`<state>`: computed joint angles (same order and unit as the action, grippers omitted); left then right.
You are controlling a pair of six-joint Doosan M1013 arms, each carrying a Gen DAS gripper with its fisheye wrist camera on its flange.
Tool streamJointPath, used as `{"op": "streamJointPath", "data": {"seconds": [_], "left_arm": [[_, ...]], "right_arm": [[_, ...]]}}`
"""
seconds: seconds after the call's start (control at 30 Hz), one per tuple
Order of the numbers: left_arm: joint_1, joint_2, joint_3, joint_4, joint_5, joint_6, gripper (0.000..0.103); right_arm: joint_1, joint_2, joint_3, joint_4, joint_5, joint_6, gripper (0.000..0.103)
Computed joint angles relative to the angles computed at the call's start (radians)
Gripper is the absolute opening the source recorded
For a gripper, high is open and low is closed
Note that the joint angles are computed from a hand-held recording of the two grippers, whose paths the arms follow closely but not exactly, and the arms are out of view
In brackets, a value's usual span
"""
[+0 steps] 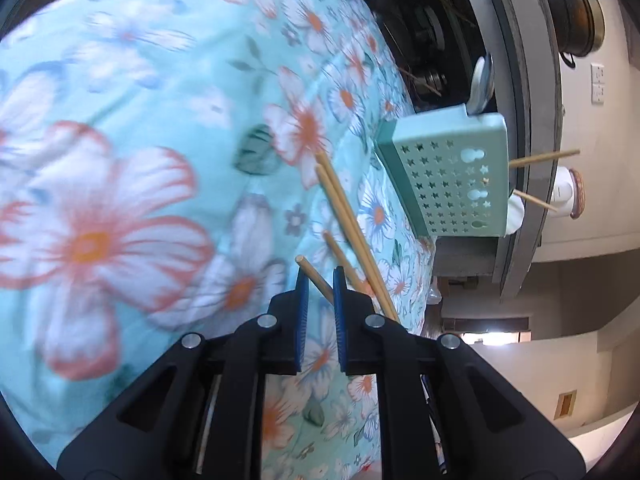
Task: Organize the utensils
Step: 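Grasp a bamboo chopstick with the left tool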
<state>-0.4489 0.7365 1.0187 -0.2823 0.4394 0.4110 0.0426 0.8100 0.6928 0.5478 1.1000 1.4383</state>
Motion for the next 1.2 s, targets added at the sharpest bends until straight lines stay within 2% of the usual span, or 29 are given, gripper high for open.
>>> {"op": "streamJointPath", "data": {"seconds": [0.17,0.3,0.37,0.47,0.67,0.83,0.9,1.2], "left_arm": [[0.013,-0.034,0.069,-0.086,-0.031,0.033,0.012],[0.016,-0.032,0.067,-0.122,-0.025,0.036,0.023],[0.015,-0.023,0.048,-0.111,-0.009,0.012,0.027],[0.012,-0.005,0.015,-0.058,0.026,-0.065,0.028],[0.005,0.017,-0.027,0.05,0.056,-0.199,0.027],[0.005,0.022,-0.03,0.076,0.072,-0.266,0.012],[0.005,0.017,-0.014,0.063,0.045,-0.263,0.011],[0.003,0.001,0.01,0.06,0.02,-0.208,0.01]], "right_arm": [[0.003,-0.012,0.024,0.025,-0.019,-0.016,0.057],[0.001,-0.022,0.047,0.048,-0.03,-0.021,0.057],[0.0,-0.027,0.058,0.059,-0.035,-0.026,0.057],[-0.004,-0.032,0.069,0.07,-0.039,-0.03,0.057],[-0.013,-0.04,0.089,0.104,-0.045,-0.039,0.057],[-0.016,-0.047,0.104,0.12,-0.052,-0.05,0.057],[-0.016,-0.049,0.108,0.121,-0.055,-0.053,0.057],[-0.014,-0.052,0.103,0.137,-0.052,-0.072,0.056]]}}
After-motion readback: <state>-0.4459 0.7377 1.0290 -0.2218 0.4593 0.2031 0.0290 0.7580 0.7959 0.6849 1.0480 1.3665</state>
